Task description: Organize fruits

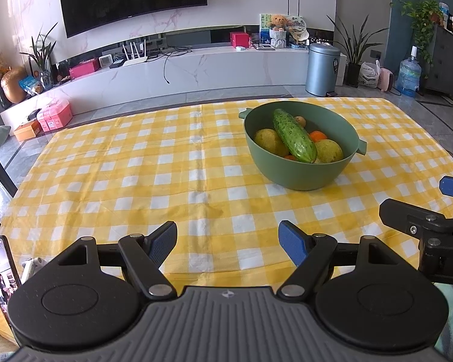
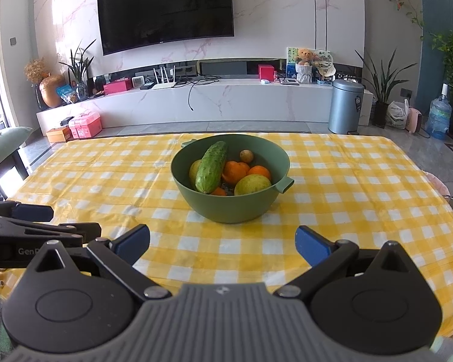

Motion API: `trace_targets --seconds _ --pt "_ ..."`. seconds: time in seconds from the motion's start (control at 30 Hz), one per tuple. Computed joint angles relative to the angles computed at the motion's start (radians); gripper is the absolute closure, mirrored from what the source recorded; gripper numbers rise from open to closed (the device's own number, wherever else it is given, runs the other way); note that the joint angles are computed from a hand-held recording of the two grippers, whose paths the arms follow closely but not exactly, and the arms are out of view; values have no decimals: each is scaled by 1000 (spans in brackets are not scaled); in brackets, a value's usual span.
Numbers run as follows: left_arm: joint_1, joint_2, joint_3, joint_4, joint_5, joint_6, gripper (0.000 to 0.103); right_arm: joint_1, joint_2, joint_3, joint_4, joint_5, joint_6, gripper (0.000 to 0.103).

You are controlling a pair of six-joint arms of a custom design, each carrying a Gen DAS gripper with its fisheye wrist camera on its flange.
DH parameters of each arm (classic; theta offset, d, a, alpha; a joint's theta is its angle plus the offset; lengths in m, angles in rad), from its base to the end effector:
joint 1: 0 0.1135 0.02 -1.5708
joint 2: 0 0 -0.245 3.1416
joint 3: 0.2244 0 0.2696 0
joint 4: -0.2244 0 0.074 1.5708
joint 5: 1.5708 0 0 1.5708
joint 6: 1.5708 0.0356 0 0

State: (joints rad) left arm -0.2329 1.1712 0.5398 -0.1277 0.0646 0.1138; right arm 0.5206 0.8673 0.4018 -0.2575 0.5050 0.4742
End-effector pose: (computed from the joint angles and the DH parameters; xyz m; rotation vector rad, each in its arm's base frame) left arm 0.2444 -0.0603 0.1571 0.4341 2.2911 -0.1348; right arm 0.1839 0.0856 0.1664 0.2026 2.1791 -0.0248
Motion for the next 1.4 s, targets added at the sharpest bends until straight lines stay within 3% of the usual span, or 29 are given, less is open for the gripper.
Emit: trace_targets --seconds 1.4 --pt "13 -28 -6 -34 7 9 13 12 3 2 -10 10 6 4"
